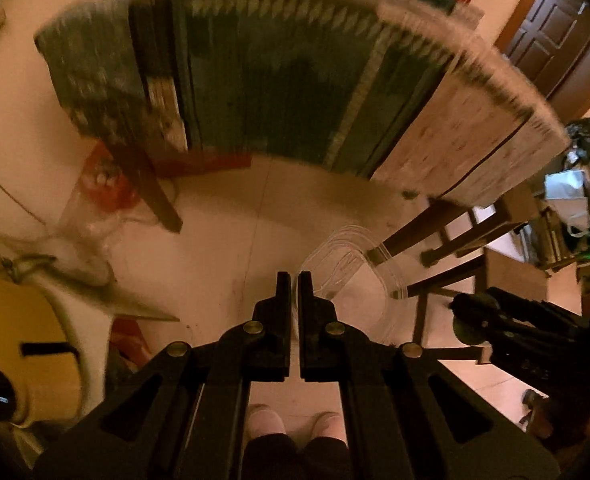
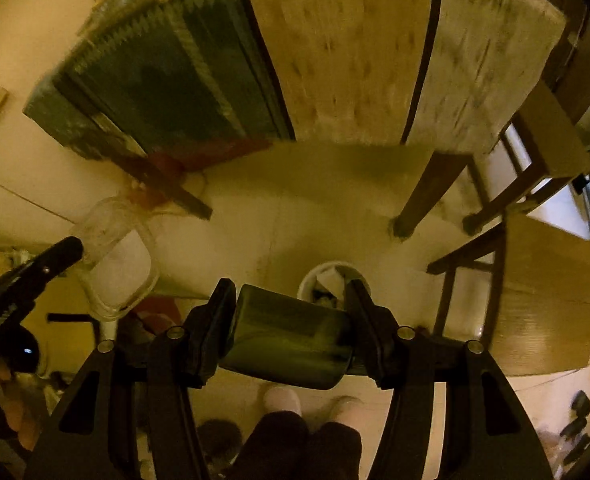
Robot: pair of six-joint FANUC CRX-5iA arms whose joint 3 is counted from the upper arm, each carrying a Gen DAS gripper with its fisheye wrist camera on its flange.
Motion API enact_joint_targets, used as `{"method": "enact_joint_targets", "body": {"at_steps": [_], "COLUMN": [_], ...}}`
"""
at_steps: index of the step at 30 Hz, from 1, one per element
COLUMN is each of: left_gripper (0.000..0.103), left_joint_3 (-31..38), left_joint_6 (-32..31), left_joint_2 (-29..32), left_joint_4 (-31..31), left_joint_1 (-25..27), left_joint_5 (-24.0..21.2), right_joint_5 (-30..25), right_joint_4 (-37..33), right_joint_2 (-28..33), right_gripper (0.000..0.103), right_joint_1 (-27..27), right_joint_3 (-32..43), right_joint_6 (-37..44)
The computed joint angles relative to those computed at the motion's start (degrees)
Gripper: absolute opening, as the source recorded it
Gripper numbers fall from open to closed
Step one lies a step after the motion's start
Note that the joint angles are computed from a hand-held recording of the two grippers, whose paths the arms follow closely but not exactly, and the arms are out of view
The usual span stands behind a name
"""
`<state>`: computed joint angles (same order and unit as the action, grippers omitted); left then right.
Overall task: Collect trash
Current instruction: 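Carry both held items down over the wastebasket on the floor, then open both tools over the wastebasket to drop the cup and container, then raise both empty tools back toward the table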
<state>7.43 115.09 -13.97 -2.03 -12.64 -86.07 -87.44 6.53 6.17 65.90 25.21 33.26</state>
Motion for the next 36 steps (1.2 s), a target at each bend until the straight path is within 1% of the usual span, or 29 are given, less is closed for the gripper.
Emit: {"method": "enact_joint_targets", "body": {"at_steps": [2,3,4,5,6,7,11,13,16,17,18,19,20,22,27,30,32,34,36], "left_gripper": [0.001,0.001,0.001,0.001,0.001,0.001,0.001,0.001,0.002,0.013,0.024,0.046,0.049,0.049,0.049,0.049,0.049,0.049,0.049], "left_joint_3": [-4.1,-6.7,-8.8,-10.8,-12.0,-13.7,-18.2,-20.5,-22.9,-23.0,-23.0,-22.9,-23.0,-23.4,-19.3,-15.9,-12.4,-9.5,-5.3], "left_joint_6": [1.2,1.7,2.0,2.2,2.3,2.6,2.7,2.1,-0.4,-0.9,-1.6,-2.1,-1.6,-1.1,-0.2,0.1,0.7,1.0,1.1], "left_joint_2": [-0.4,-0.6,-0.5,-0.3,0.0,0.5,3.4,5.4,7.9,9.2,10.8,12.5,13.3,13.8,13.2,11.8,10.9,10.5,9.7], "left_joint_4": [0.1,0.1,0.2,0.4,0.4,0.3,1.4,3.8,8.6,9.7,11.1,12.5,13.2,14.2,11.9,10.4,9.5,9.3,8.9], "left_joint_1": [-0.3,-0.6,-0.8,-1.0,-1.3,-1.7,-3.0,-3.4,-3.5,-3.8,-3.9,-4.0,-4.2,-4.5,-6.1,-6.5,-6.8,-6.8,-6.7], "left_joint_5": [2.8,4.6,6.1,7.7,8.8,10.4,15.2,18.0,21.3,21.5,21.0,20.2,20.2,20.0,15.3,11.8,9.0,7.1,4.2], "right_joint_5": [4.9,6.9,7.7,8.9,11.1,12.0,13.7,14.1,12.8,12.2,11.5,10.9,10.2,8.6,6.1,4.0,2.5,0.7,-1.5], "right_joint_4": [-1.5,-2.1,-3.0,-3.8,-4.1,-4.2,-4.8,-4.7,-3.7,-3.2,-2.9,-3.0,-3.1,-3.5,-2.3,-1.9,-1.4,-1.4,-1.0], "right_joint_2": [-1.9,-2.5,-2.4,-2.6,-3.4,-3.6,-4.1,-4.9,-5.7,-5.9,-6.0,-6.0,-5.9,-5.8,-5.9,-6.0,-6.2,-6.1,-5.9], "right_gripper": [0.053,0.056,0.06,0.067,0.068,0.068,0.068,0.068,0.068,0.068,0.068,0.068,0.068,0.068,0.068,0.068,0.068,0.068,0.068], "right_joint_1": [-0.9,-1.4,-1.9,-2.4,-2.7,-3.0,-4.2,-4.8,-5.3,-5.3,-5.4,-5.5,-5.7,-5.9,-5.3,-5.1,-4.8,-4.6,-4.2], "right_joint_3": [-5.3,-7.5,-8.9,-10.3,-12.9,-14.3,-19.3,-21.4,-23.4,-23.9,-24.1,-24.1,-23.9,-23.0,-21.0,-18.3,-16.3,-13.6,-9.9], "right_joint_6": [0.5,1.2,1.8,2.3,2.4,2.4,2.3,1.1,-0.1,-0.4,-0.3,-0.1,0.3,1.1,2.4,2.6,2.4,2.2,1.6]}}
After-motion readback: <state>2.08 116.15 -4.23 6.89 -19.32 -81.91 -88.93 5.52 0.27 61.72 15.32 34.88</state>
